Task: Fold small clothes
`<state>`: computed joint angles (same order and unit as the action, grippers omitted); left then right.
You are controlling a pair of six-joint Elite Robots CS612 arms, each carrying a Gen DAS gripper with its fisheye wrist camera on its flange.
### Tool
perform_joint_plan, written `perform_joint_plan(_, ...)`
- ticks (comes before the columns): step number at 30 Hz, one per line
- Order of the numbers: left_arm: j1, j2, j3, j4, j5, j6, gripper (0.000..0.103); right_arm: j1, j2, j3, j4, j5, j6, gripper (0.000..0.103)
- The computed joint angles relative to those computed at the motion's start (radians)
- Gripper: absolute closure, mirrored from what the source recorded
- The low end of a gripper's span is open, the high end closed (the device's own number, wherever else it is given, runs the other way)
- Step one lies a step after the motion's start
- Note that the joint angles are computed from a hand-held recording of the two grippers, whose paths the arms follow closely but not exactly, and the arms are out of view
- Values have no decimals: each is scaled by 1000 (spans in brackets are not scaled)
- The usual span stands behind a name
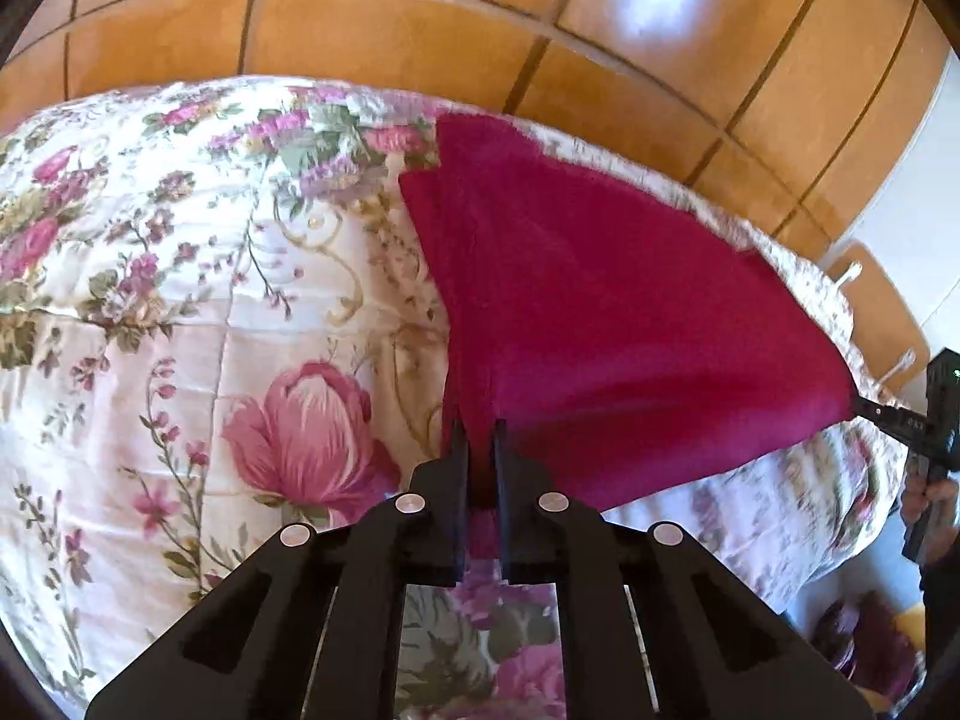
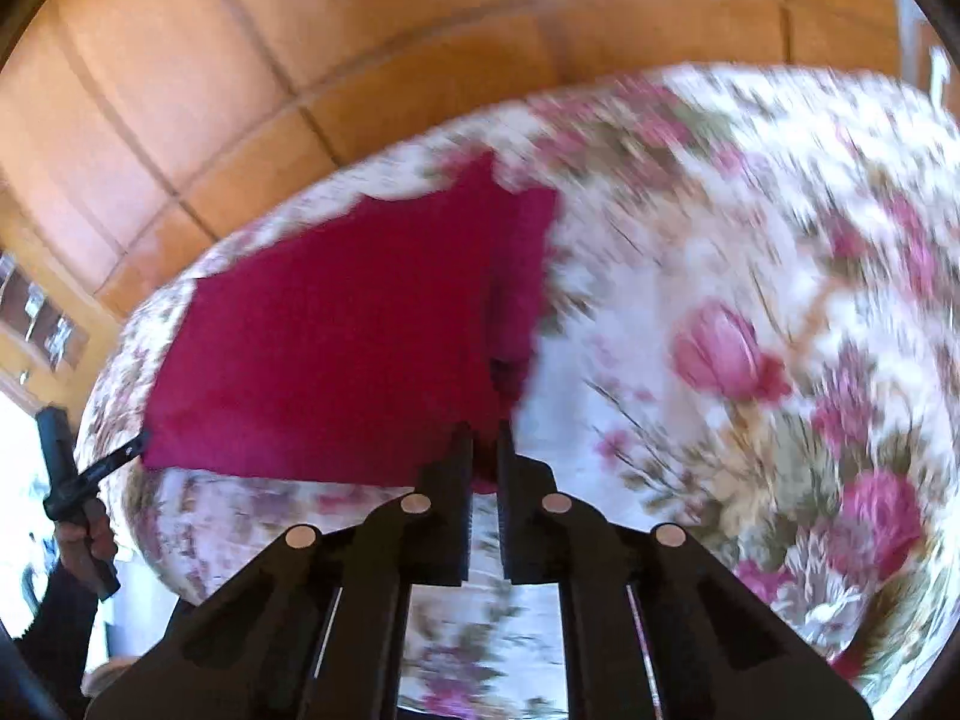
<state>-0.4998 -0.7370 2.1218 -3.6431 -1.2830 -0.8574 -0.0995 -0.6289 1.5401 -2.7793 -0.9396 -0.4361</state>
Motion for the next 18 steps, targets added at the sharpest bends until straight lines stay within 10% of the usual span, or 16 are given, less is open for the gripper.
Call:
perform_joint_plan(7, -11, -14, 17, -1, 30, -67, 88, 26, 23, 8, -78, -97, 1, 96)
perform_joint_plan(11, -31, -26, 53, -67, 88, -117, 80, 26, 1, 34, -140, -126, 13, 36)
perform_joint_plan(18, -100, -34, 31, -52, 199, -4, 80, 37, -36, 89, -290, -38, 19, 28)
